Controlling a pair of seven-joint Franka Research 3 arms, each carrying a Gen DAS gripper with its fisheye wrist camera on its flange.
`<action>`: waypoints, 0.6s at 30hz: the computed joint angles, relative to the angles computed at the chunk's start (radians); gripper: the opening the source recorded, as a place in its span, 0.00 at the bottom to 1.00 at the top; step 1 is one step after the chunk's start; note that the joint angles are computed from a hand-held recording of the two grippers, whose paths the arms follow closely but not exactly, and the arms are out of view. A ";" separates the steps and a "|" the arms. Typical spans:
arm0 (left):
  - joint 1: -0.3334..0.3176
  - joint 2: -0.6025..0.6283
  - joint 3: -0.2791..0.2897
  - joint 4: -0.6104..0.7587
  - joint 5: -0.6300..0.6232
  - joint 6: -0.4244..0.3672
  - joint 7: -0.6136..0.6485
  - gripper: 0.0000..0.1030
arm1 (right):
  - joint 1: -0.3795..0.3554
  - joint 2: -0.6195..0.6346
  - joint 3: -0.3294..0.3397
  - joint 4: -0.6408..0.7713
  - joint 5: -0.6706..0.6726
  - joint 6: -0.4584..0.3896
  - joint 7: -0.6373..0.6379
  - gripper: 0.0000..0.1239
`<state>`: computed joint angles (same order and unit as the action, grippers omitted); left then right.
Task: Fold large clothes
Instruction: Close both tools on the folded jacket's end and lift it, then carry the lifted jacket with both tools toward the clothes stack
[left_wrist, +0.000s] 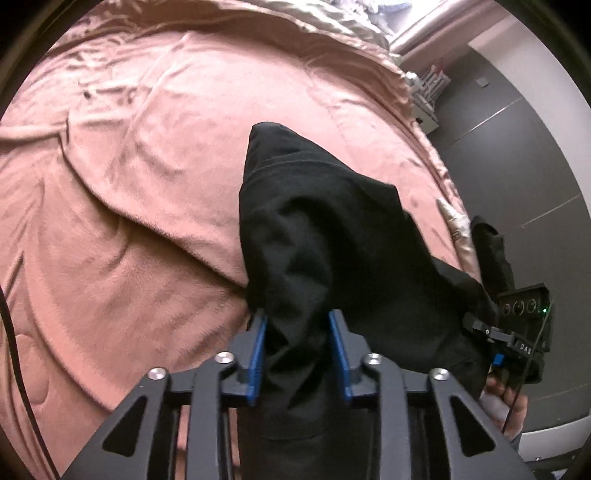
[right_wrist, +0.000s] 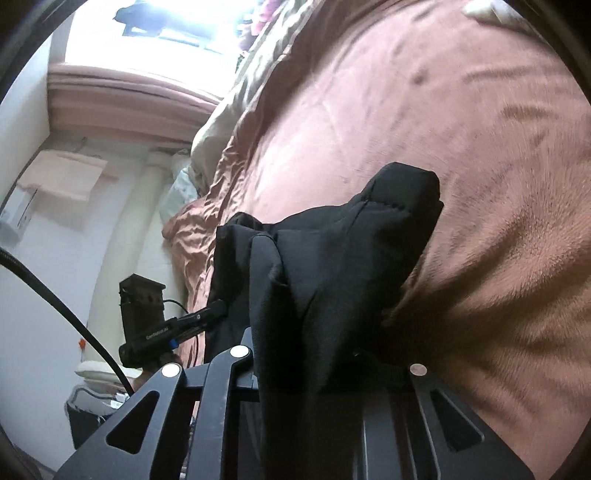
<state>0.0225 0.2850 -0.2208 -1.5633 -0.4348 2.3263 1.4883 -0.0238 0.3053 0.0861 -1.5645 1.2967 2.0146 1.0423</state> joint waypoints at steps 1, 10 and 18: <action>0.001 -0.021 -0.003 -0.014 -0.009 0.011 0.005 0.25 | 0.000 -0.024 0.000 -0.019 0.001 0.004 -0.010 0.10; -0.048 -0.233 0.018 -0.134 -0.074 0.092 0.035 0.18 | 0.030 -0.285 -0.074 -0.231 0.058 0.015 -0.125 0.09; -0.158 -0.377 0.041 -0.203 -0.046 0.210 -0.011 0.16 | 0.071 -0.558 -0.198 -0.442 0.092 0.029 -0.234 0.09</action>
